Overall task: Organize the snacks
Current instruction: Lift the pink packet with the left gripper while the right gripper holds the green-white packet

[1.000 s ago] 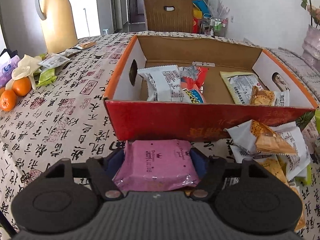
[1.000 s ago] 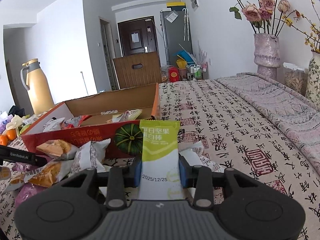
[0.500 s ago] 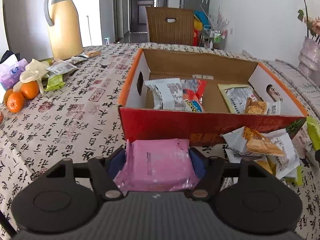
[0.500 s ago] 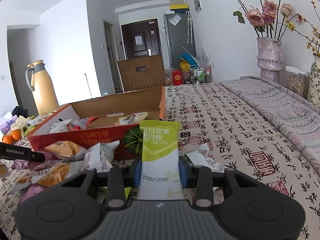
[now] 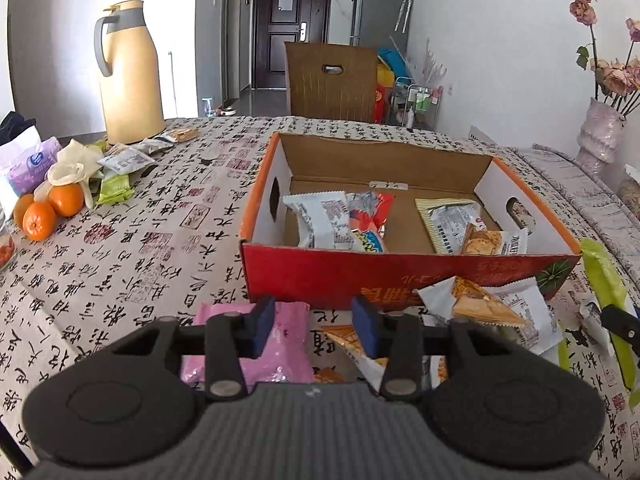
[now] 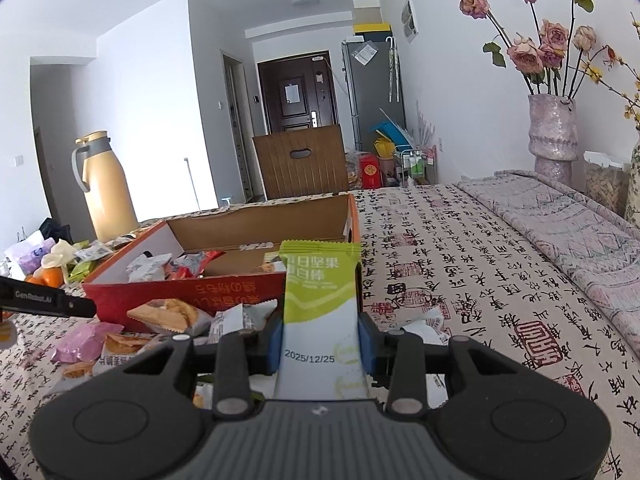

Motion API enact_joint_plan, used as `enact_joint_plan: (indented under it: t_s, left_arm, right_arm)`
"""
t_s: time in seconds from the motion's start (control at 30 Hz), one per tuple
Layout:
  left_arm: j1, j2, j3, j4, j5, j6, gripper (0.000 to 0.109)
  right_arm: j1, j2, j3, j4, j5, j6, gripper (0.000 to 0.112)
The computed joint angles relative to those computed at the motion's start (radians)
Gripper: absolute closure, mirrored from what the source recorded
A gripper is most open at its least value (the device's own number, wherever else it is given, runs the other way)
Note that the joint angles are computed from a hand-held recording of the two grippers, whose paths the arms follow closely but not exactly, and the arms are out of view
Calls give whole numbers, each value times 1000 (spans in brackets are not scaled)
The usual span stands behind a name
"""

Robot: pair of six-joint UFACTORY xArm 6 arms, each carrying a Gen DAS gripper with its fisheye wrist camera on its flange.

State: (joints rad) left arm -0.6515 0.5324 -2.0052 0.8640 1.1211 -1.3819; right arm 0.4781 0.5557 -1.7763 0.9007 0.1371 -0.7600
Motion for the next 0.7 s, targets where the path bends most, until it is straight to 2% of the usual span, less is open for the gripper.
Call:
enact_joint_plan:
  t_s: [0.1, 0.43, 0.5, 0.53, 0.7]
  left_arm:
    - [0, -5, 8, 7, 20, -15, 39]
    - [14, -8, 23, -3, 30, -26, 20]
    - [16, -9, 27, 0, 28, -32, 8]
    - [16, -9, 28, 3, 30, -36, 6]
    - [24, -12, 36, -5, 22, -40, 6]
  right_arm:
    - [0, -4, 9, -7, -4, 9, 76]
    - [-9, 11, -2, -49, 8, 55, 75]
    - [-10, 18, -7, -61, 12, 68, 75]
    - [-12, 21, -10, -68, 13, 76, 75]
    - [-18, 37, -24, -107, 20, 118, 75]
